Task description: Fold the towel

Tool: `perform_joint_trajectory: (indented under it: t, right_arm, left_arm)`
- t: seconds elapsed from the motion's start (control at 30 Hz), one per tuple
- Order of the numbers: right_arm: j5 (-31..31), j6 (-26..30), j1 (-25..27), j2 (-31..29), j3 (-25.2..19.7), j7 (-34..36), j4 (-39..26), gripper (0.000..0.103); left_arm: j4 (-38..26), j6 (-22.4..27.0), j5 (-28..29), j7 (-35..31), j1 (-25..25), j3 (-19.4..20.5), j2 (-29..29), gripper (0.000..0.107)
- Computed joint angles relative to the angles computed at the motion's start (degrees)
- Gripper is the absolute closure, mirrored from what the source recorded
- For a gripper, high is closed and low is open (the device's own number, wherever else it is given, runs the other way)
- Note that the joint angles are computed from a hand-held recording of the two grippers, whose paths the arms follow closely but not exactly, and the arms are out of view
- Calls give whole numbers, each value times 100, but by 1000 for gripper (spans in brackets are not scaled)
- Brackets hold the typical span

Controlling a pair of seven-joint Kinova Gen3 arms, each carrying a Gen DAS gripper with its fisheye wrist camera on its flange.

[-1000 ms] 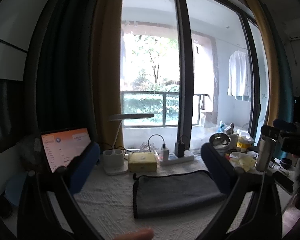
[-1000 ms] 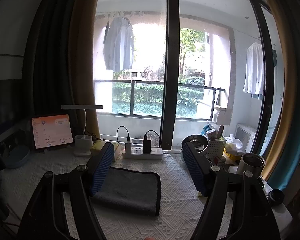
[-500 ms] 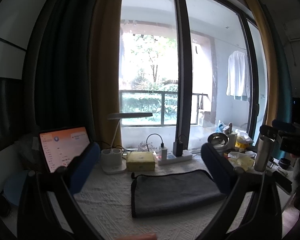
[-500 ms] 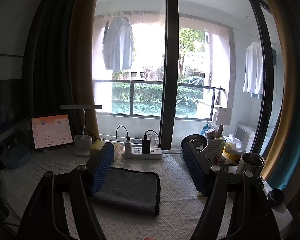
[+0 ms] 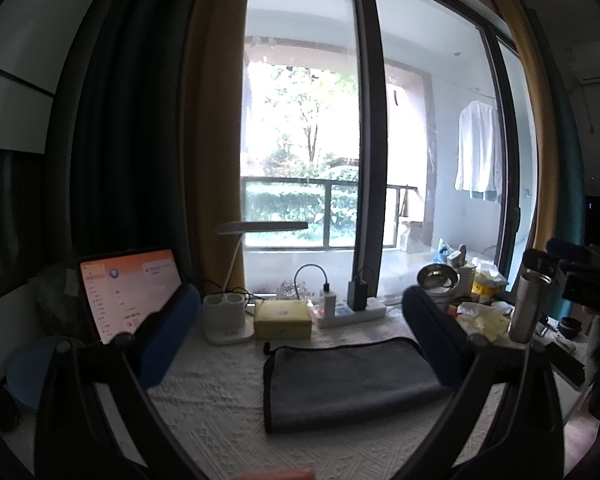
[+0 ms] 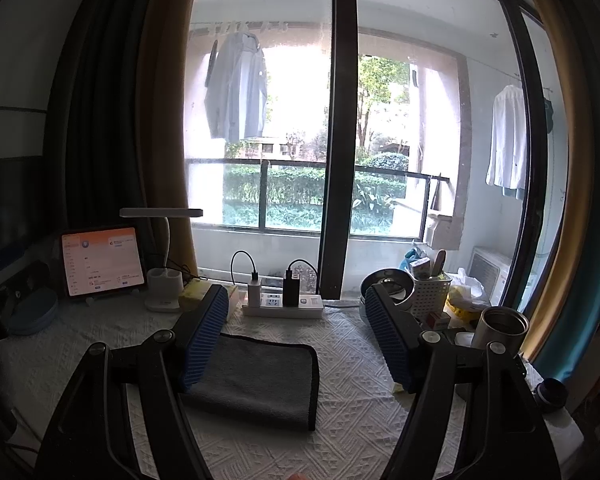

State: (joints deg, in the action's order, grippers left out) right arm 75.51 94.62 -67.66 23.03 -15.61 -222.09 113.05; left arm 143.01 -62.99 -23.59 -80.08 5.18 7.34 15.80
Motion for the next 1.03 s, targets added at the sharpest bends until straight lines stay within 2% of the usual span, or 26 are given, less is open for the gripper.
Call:
perform_joint_trajectory:
  t: [1.03]
  right_arm:
    - [27,-93,37,-19,-24,-12,78,29]
  left_arm:
    - [-69,95,-168,50,-45,10,50,5]
